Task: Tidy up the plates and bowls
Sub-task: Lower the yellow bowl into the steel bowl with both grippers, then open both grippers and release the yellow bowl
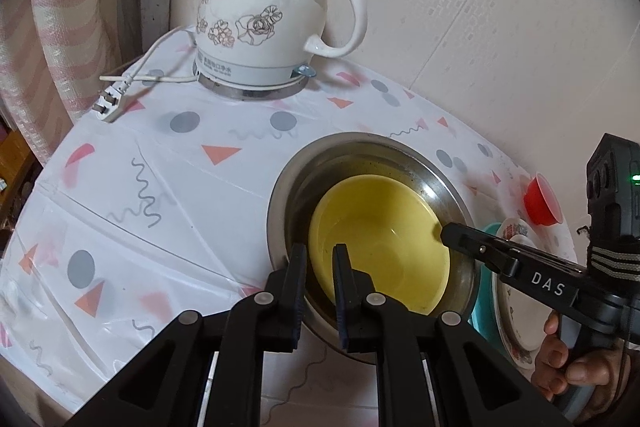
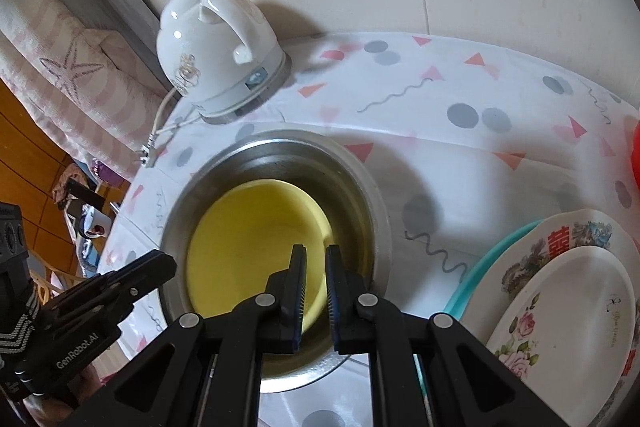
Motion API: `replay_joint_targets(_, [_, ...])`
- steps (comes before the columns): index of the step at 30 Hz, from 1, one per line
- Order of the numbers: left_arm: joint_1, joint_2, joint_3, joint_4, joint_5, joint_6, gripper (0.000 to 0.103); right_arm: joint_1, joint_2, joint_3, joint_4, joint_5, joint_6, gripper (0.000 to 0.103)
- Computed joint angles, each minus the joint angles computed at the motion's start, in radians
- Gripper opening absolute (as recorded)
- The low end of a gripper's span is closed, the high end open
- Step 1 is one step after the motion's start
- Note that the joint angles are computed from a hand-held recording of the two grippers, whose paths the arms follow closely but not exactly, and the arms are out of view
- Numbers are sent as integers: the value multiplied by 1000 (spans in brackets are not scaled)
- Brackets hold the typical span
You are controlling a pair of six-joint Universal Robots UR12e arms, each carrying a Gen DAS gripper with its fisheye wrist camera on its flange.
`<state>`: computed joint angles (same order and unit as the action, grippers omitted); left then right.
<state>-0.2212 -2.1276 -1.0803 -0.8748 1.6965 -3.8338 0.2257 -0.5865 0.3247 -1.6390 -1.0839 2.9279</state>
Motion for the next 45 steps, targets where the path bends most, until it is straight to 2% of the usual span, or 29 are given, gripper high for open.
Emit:
replay_joint_targets(8, [-5, 5, 1, 19, 12, 13, 14, -7, -41, 78, -77, 42, 20, 10])
replay_joint_targets(13, [-12, 1, 14, 21, 17, 29, 14, -13, -72, 134, -129, 64, 39, 15])
replay_joint_targets(27, [-31, -27, 67, 13, -6, 79, 14, -34, -148, 273, -244, 57, 99, 16])
replay_joint_targets(40, [-53, -105, 202, -27, -55, 169, 16, -77, -198, 365, -346, 37, 213, 16])
replay_joint_targets(42, [-56, -119, 226, -37, -62, 178, 16, -85, -209, 385, -369, 26, 231, 21])
replay_joint_targets(45, [-62, -144, 270, -56, -74, 197, 17, -98, -221, 408, -395, 15, 258, 21])
